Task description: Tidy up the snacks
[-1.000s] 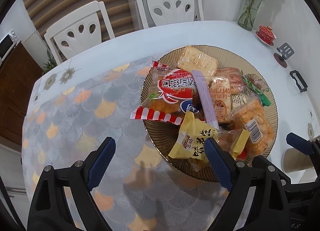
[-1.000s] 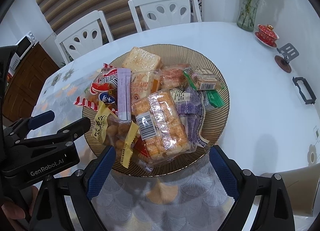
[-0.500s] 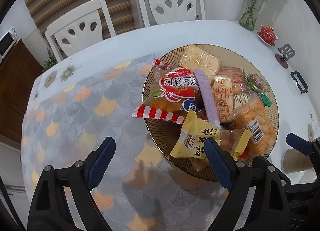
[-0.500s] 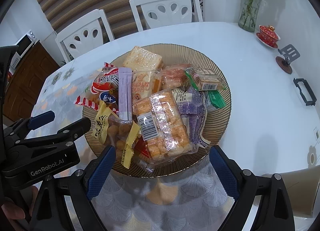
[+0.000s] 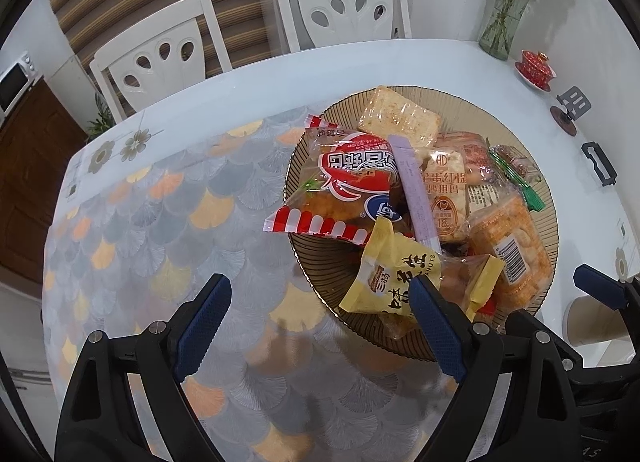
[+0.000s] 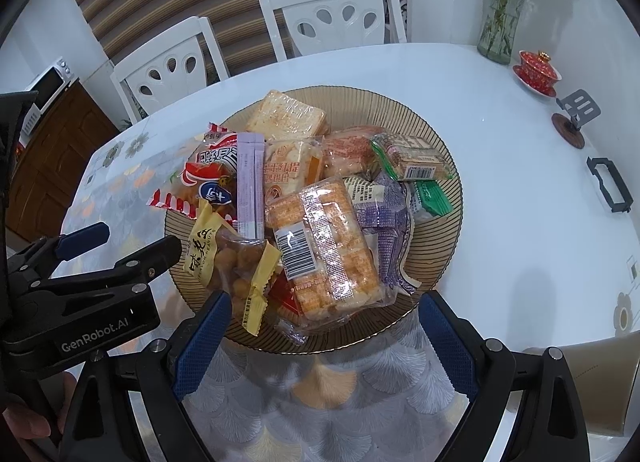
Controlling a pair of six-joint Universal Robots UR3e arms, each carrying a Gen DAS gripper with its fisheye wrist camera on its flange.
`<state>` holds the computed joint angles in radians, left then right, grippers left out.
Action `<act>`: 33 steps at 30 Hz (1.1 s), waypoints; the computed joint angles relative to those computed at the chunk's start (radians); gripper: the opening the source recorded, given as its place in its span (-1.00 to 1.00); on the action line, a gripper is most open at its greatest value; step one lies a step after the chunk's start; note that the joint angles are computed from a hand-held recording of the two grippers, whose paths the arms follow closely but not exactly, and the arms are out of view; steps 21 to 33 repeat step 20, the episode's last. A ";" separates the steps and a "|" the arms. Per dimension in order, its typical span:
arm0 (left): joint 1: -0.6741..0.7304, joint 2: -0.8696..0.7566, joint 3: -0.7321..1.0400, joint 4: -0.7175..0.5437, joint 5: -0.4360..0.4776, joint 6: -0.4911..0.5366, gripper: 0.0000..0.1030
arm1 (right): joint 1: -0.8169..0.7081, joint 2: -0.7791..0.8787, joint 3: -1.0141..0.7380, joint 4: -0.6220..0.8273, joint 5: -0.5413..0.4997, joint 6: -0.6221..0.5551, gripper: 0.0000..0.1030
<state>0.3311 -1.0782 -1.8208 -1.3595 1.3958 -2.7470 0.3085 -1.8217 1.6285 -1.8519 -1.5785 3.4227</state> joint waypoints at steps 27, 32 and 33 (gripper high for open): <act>-0.028 0.040 -0.035 0.019 0.035 0.003 0.75 | -0.021 -0.043 0.028 0.014 0.007 -0.018 0.81; -0.028 0.040 -0.035 0.019 0.035 0.003 0.75 | -0.021 -0.043 0.028 0.014 0.007 -0.018 0.81; -0.028 0.040 -0.035 0.019 0.035 0.003 0.75 | -0.021 -0.043 0.028 0.014 0.007 -0.018 0.81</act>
